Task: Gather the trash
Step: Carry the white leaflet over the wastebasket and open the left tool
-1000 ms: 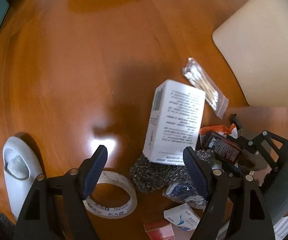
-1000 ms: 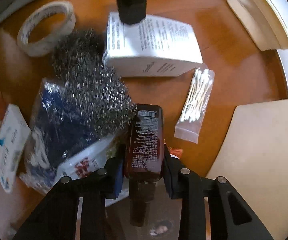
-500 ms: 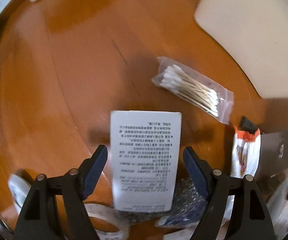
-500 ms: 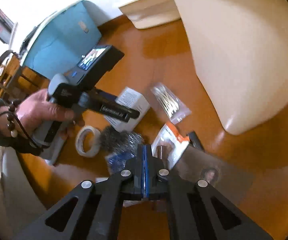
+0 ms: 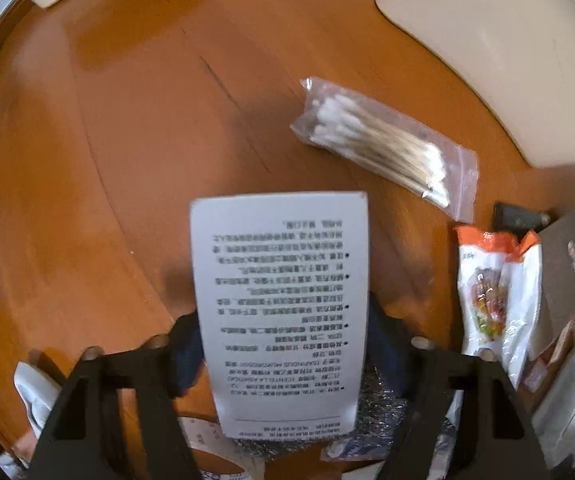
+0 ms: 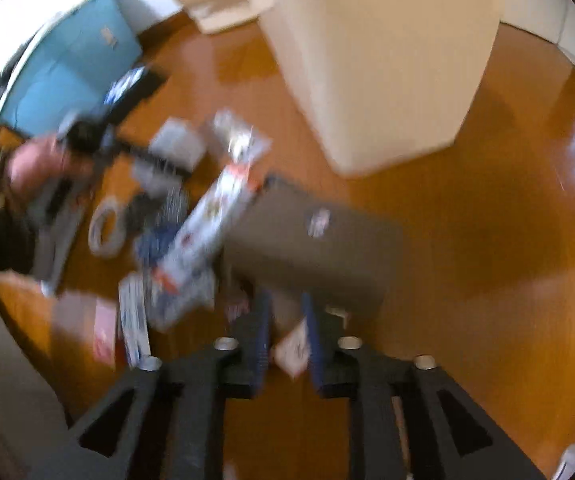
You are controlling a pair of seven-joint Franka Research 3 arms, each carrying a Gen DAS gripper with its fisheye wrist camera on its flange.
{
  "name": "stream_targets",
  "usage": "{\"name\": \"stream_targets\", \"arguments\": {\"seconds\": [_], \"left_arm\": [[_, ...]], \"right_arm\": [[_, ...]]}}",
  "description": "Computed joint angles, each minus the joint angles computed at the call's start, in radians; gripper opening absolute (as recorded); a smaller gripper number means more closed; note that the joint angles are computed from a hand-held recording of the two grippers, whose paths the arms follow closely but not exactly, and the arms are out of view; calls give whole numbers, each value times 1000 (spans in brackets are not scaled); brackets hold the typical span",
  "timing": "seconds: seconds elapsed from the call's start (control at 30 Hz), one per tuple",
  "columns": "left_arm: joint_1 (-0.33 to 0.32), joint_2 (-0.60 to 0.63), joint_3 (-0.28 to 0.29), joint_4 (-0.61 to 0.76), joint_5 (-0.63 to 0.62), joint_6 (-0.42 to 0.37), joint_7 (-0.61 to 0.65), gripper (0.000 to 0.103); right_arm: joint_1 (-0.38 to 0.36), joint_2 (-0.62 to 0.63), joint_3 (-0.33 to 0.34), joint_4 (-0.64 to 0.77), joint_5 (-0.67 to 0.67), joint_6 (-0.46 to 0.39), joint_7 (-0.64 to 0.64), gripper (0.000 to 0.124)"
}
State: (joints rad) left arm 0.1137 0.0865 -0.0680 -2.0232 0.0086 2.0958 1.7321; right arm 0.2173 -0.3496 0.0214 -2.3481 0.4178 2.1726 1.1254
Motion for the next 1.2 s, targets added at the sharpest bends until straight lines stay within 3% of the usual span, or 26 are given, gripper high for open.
{"name": "stream_targets", "arguments": {"seconds": [0.03, 0.07, 0.2, 0.47, 0.6, 0.7, 0.8, 0.87, 1.0, 1.2], "left_arm": [[-1, -9, -2, -12, -5, 22, 3, 51], [-1, -7, -2, -10, -15, 15, 0, 51], [0, -10, 2, -1, -22, 0, -21, 51], [-7, -173, 18, -103, -26, 135, -64, 51], [-15, -191, 30, -92, -63, 112, -92, 51], [-26, -196, 25, -95, -71, 125, -100, 51], [-24, -227, 40, -96, -99, 108, -81, 51], [-18, -264, 54, -71, -113, 74, -82, 51], [-17, -339, 70, -44, -136, 97, -128, 51], [-72, -321, 85, 179, -254, 157, -102, 51]], "right_arm": [[5, -15, 0, -23, 10, -11, -1, 56], [11, -28, 0, -44, 21, -15, -8, 66], [51, -30, 44, -97, 11, 51, -35, 66], [130, 9, 93, -132, -46, 174, -65, 66], [129, 21, 127, -166, -174, 257, -39, 70], [133, 79, 120, -143, -210, 256, -27, 70], [143, 125, 107, -130, -217, 268, -62, 60], [148, 131, 97, -131, -195, 297, -79, 32], [139, 149, 37, -86, -8, 198, -99, 31], [89, 89, -37, -70, 302, 64, -151, 31]]}}
